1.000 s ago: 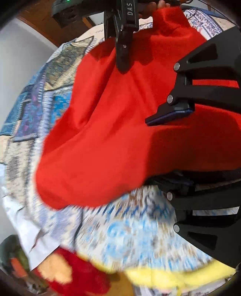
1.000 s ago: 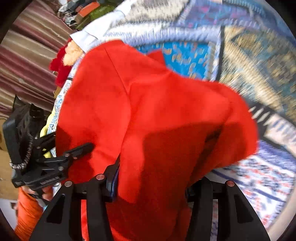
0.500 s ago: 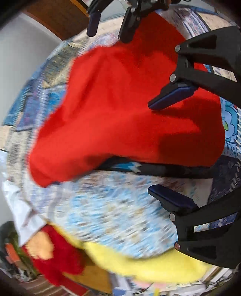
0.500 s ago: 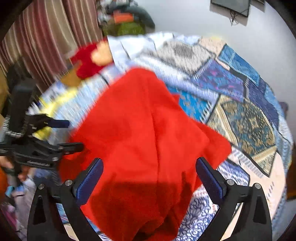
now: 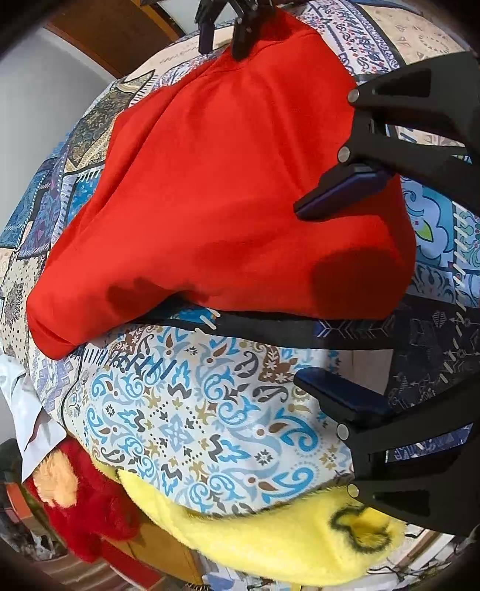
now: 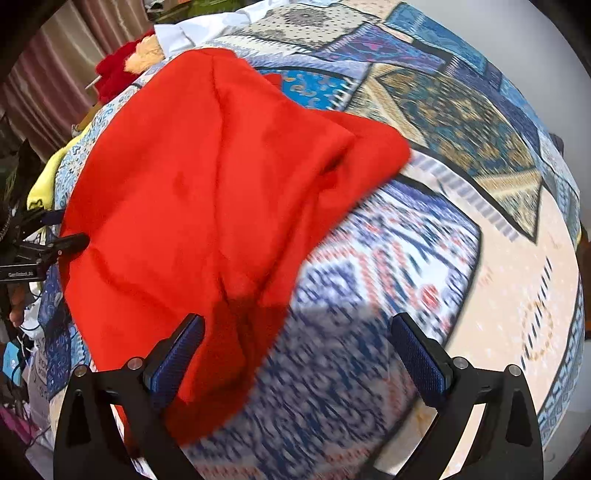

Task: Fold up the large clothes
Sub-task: 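Release the folded jacket with both grippers and pull them back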

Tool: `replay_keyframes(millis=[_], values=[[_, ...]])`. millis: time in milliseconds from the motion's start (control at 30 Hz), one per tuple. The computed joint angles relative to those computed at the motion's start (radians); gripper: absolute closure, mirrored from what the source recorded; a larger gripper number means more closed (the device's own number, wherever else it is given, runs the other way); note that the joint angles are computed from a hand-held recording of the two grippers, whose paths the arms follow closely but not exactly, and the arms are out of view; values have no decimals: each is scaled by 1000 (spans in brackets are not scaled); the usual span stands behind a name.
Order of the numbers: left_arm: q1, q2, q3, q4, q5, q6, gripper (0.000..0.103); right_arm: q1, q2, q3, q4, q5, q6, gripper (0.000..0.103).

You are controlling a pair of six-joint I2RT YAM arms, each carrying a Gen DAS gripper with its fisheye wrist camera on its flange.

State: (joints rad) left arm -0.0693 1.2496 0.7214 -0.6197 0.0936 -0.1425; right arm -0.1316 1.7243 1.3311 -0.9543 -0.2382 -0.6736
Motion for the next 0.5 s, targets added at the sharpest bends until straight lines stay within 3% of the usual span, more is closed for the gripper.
replay_keyframes(millis=[233, 500], values=[[-62, -72, 75, -112, -119, -23, 19, -67, -81, 43, -66, -61, -25, 3], [-210, -290, 250, -245, -268, -113, 19, -76, -324, 47, -97, -286, 38, 3]])
